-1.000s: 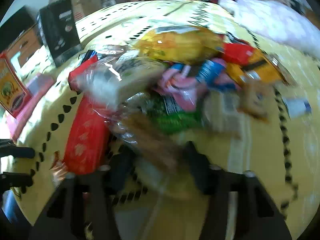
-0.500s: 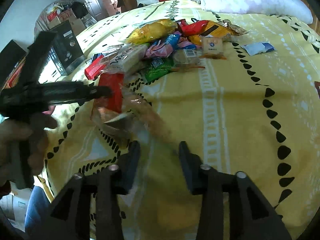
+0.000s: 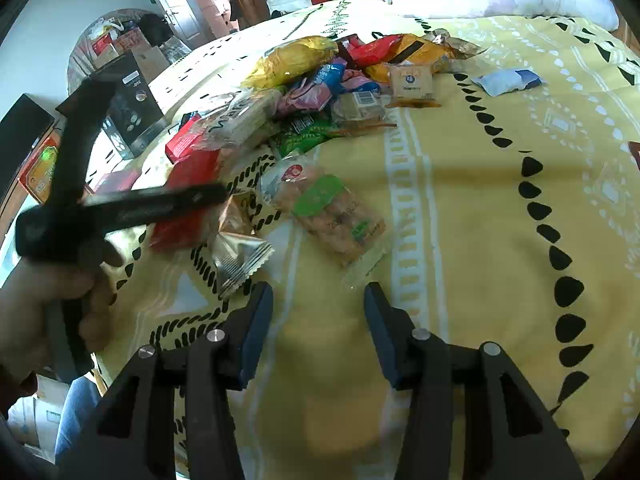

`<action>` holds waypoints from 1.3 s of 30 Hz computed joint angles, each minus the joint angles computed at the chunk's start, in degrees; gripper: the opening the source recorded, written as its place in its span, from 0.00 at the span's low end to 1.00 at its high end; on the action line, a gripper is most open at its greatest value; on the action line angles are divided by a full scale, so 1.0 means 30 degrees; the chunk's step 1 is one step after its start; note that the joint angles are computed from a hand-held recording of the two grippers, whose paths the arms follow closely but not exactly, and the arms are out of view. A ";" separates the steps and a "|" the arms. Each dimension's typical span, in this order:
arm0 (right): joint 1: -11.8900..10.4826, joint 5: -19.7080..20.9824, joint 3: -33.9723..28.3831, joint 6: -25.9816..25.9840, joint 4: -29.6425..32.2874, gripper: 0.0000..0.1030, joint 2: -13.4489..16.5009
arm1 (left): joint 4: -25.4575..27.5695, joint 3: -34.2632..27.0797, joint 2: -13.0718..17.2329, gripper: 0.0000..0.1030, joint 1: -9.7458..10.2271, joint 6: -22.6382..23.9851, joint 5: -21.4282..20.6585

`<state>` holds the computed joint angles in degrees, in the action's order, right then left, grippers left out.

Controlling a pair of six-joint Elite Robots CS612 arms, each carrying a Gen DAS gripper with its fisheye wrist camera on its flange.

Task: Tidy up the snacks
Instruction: 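Grasp the red printed packet with left tool while right tool grasps clear dough-twist bag, then carry both held packets over the glass bowl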

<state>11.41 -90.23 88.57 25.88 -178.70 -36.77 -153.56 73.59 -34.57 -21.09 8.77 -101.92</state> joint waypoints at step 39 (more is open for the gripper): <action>0.0227 -0.2537 -0.0456 0.0073 -0.1417 0.35 -0.0668 | -0.5069 0.2900 -0.2041 0.48 0.0417 -0.0598 0.0111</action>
<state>12.09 -97.84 87.20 26.10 -182.95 -38.77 -168.77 82.29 -40.69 -19.84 6.97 -101.59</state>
